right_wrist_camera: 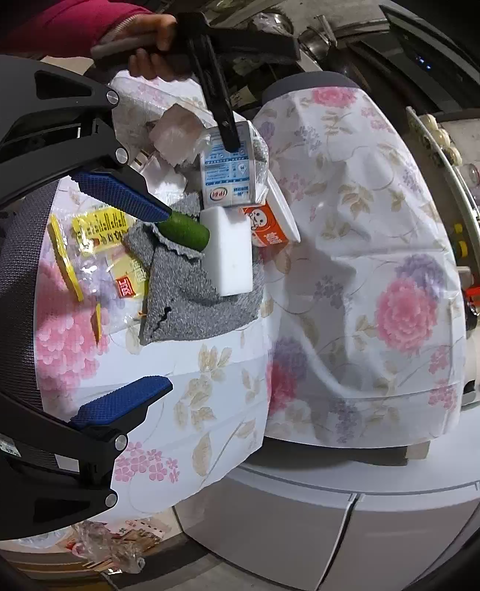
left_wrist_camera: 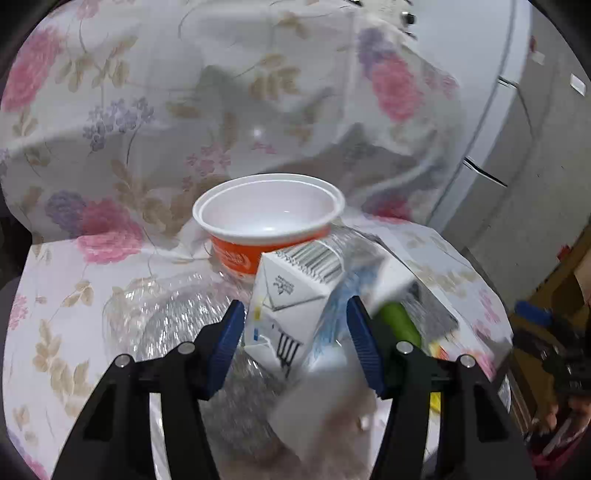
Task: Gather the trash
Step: 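Grasp the white milk carton with the left tool and lift it, then grasp the green cucumber with the right tool while the left tool holds the carton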
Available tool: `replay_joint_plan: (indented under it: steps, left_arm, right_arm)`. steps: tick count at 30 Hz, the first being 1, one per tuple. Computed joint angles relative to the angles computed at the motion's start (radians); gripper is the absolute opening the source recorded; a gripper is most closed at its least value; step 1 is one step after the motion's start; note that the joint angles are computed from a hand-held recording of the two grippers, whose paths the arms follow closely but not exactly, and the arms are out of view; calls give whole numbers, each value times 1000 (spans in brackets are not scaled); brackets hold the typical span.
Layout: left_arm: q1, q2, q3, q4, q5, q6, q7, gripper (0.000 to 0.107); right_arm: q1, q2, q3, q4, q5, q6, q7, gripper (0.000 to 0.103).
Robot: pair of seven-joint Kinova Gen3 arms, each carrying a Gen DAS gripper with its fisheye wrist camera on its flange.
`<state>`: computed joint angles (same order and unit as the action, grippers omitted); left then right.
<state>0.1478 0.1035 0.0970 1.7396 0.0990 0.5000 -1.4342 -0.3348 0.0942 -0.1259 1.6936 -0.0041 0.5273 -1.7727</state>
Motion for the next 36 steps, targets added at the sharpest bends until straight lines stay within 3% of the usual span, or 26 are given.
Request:
replay_joint_plan:
  steps: [2, 5, 8, 11, 13, 14, 17, 22, 24, 29, 32, 34, 36]
  left_arm:
    - [-33, -31, 52, 26, 9, -2, -15, 56]
    - [-140, -52, 191, 41, 1, 5, -4, 56]
    - [-219, -52, 330, 42, -115, 10, 92, 57]
    - [-274, -18, 421, 18, -237, 32, 185, 59]
    - [-274, 19, 445, -8, -318, 55, 265, 59]
    - [-246, 37, 430, -25, -359, 75, 297, 59]
    - [-126, 56, 350, -48, -481, 101, 411, 37]
    - [94, -26, 155, 5, -667, 61, 615, 37]
    - [113, -73, 135, 34, -714, 61, 696, 37]
    - [-20, -187, 258, 118, -824, 109, 899, 37]
    - [54, -194, 181, 157, -908, 128, 1004, 37]
    - [111, -194, 100, 170, -893, 115, 1003, 37]
    - [109, -193, 82, 180, -887, 105, 1002, 37]
  right_arm:
    - [-1, -7, -1, 5, 0, 0, -3, 85]
    - [-1, -19, -4, 14, -9, -1, -1, 85]
    - [-3, -33, -7, 24, -8, -2, -3, 85]
    - [-6, -48, -8, 32, 4, 0, -13, 85]
    - [-5, -54, -8, 34, 8, 2, -18, 85]
    - [-5, -57, -8, 37, 12, 1, -22, 85]
    - [-6, -60, -8, 37, 31, 8, -42, 85]
    - [-12, -63, -13, 34, 63, 15, -68, 85]
    - [-19, -57, -18, 28, 73, 17, -71, 85]
    - [-61, -17, -29, -1, 133, 20, -109, 82]
    - [-88, 28, -30, -40, 145, 29, -114, 66]
    - [-113, 63, -26, -71, 165, 34, -121, 56]
    - [-135, 102, -22, -107, 174, 45, -118, 51]
